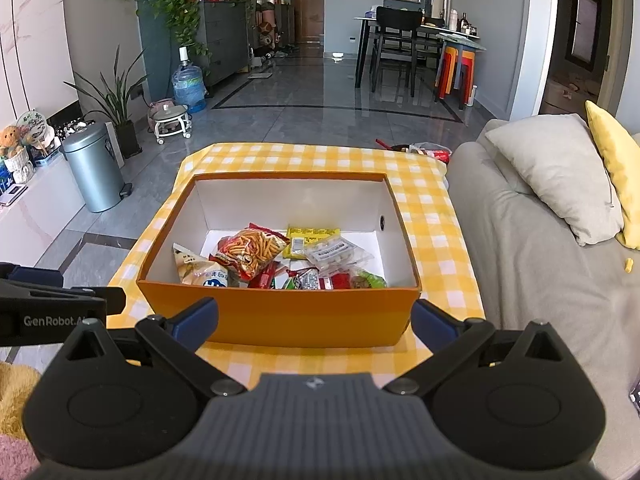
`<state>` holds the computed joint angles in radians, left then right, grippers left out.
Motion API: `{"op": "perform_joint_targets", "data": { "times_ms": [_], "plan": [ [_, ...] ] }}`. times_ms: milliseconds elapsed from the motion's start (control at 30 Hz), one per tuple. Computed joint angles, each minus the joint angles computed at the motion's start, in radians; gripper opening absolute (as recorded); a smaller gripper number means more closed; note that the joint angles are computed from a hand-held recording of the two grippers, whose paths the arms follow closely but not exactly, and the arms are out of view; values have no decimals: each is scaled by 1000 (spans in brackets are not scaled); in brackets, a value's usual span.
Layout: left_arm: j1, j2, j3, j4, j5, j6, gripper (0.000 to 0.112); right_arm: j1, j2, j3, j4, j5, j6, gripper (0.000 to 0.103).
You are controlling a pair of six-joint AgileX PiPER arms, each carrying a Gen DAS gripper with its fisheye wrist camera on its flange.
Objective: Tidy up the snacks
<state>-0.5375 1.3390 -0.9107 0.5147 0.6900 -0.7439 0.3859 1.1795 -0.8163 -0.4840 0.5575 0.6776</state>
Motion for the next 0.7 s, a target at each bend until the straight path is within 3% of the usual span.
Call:
{"op": "perform_joint_targets", "data": {
  "times_ms": [700],
  "plan": [
    [-6,0,8,4,-1,-13,83,-11,4,7,4,-13,-13,99]
  ]
}}
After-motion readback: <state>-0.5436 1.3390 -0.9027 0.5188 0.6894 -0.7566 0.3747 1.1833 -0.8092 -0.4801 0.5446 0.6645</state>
